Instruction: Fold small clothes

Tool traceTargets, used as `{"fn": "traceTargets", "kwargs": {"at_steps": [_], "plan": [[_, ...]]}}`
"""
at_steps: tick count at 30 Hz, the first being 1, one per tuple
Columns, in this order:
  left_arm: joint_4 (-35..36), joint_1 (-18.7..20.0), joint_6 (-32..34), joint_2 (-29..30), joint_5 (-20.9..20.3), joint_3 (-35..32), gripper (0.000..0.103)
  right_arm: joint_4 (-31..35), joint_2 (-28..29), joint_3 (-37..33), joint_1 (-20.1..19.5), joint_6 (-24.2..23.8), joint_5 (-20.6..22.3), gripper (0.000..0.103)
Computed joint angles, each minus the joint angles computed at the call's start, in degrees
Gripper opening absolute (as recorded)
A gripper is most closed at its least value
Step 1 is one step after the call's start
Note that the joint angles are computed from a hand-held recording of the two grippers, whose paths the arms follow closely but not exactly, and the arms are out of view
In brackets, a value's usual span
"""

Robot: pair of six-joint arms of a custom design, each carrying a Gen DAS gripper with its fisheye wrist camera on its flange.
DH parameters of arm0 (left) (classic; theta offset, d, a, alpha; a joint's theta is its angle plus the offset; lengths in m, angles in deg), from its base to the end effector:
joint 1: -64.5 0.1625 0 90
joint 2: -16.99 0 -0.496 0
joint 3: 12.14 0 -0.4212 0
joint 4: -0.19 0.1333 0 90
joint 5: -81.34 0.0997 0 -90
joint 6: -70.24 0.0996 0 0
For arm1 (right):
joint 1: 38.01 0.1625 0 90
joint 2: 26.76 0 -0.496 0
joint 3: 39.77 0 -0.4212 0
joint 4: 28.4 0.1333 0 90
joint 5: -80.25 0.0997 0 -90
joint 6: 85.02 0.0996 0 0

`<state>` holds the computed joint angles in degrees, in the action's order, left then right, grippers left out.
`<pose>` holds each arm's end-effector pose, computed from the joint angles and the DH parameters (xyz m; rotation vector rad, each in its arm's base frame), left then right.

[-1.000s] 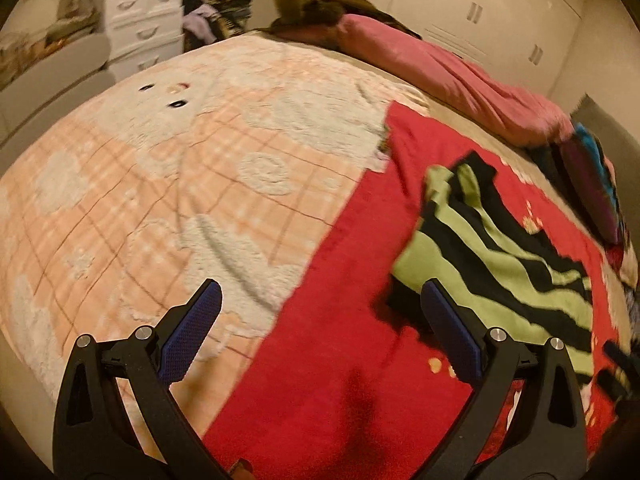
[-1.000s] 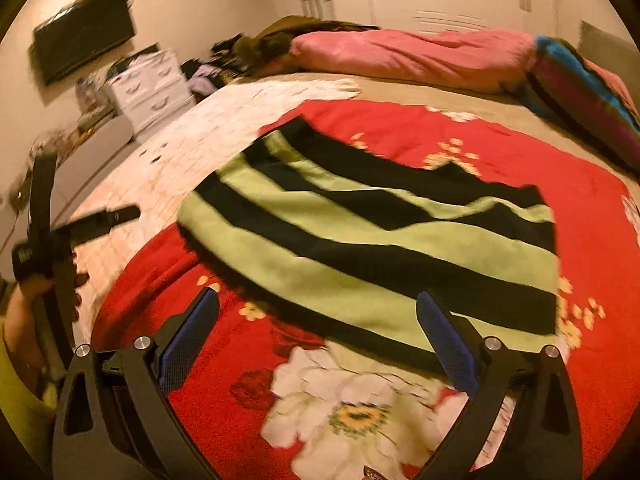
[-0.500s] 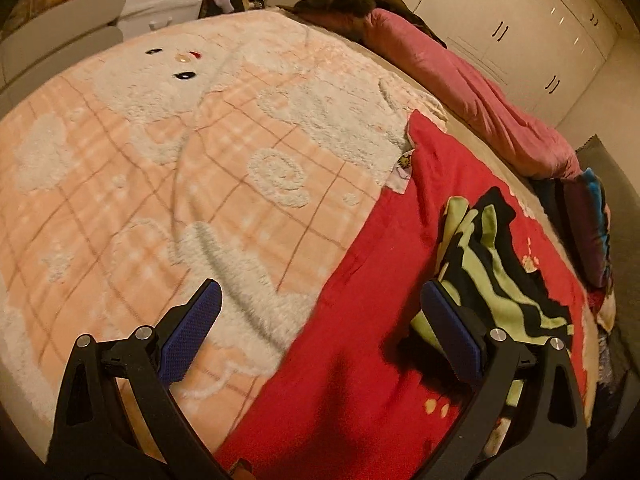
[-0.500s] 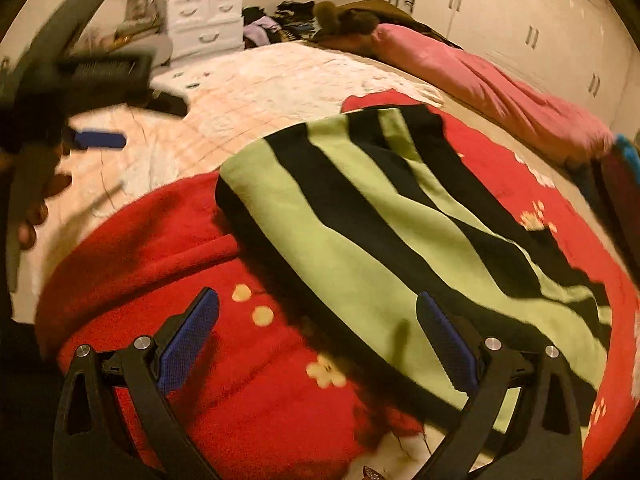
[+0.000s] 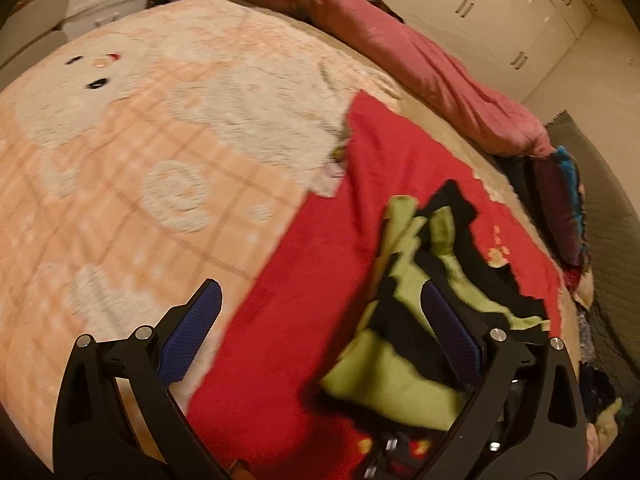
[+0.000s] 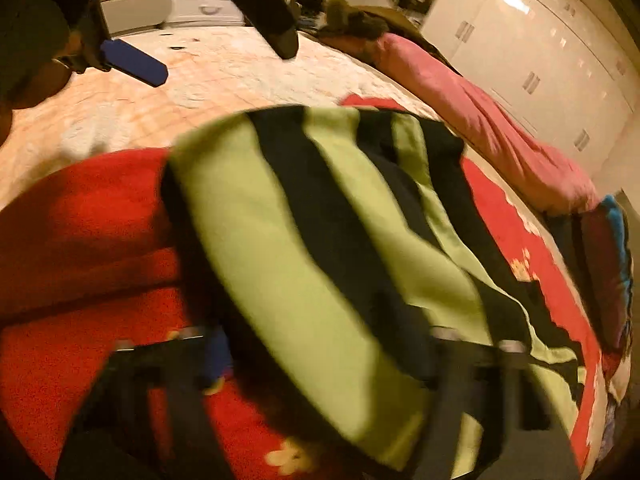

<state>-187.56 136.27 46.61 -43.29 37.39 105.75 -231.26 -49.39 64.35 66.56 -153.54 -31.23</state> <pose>0.0094 -0.6267 0.2490 -0.4808 2.3578 -1.1724 0.2581 -0.6081 -0.0904 1.5806 -1.9874 0.4164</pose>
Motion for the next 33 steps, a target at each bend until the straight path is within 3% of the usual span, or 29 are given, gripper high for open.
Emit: {"fn": "traceTargets", "kwargs": {"at_steps": [3,7,13,16,17,18,20,21,33], "plan": [[0.8,0.7,1.7,1.0,-3.9,-2.6,0.093,4.4,-2.8,0.4,-1.4,5.7,4.2,0.02],[5.7,2.8,1.5,2.7,-10.5,-7.3,0.093,9.5,-5.4,0.9,-2.9,10.3,7.9,0.017],[13.3,6.4,-0.1,5.5,-22.1,-13.1,0.091,12.9,-7.8,1.6,-4.4,12.8,12.4,0.015],[11.8,7.6,-0.5,6.8,-27.6,-14.0,0.066,14.2,-8.4,1.5,-4.8,13.9,13.5,0.015],[11.4,7.7,-0.8,7.2,-28.9,-14.2,0.054,14.0,-8.5,1.8,-4.9,13.9,13.8,0.015],[11.7,7.4,-1.2,7.4,-28.1,-14.2,0.051,13.8,-8.6,2.0,-5.0,14.0,14.0,0.015],[13.0,6.3,-0.6,7.8,-25.5,-14.5,0.021,13.7,-9.1,2.4,-5.1,14.5,14.4,0.015],[12.4,6.0,-0.6,7.9,-25.4,-14.2,0.019,13.7,-9.3,2.5,-5.2,14.7,14.5,0.015],[8.0,-1.0,-0.6,7.9,-22.8,-13.1,0.016,12.6,-16.9,7.2,-7.0,17.9,19.0,0.012]]}}
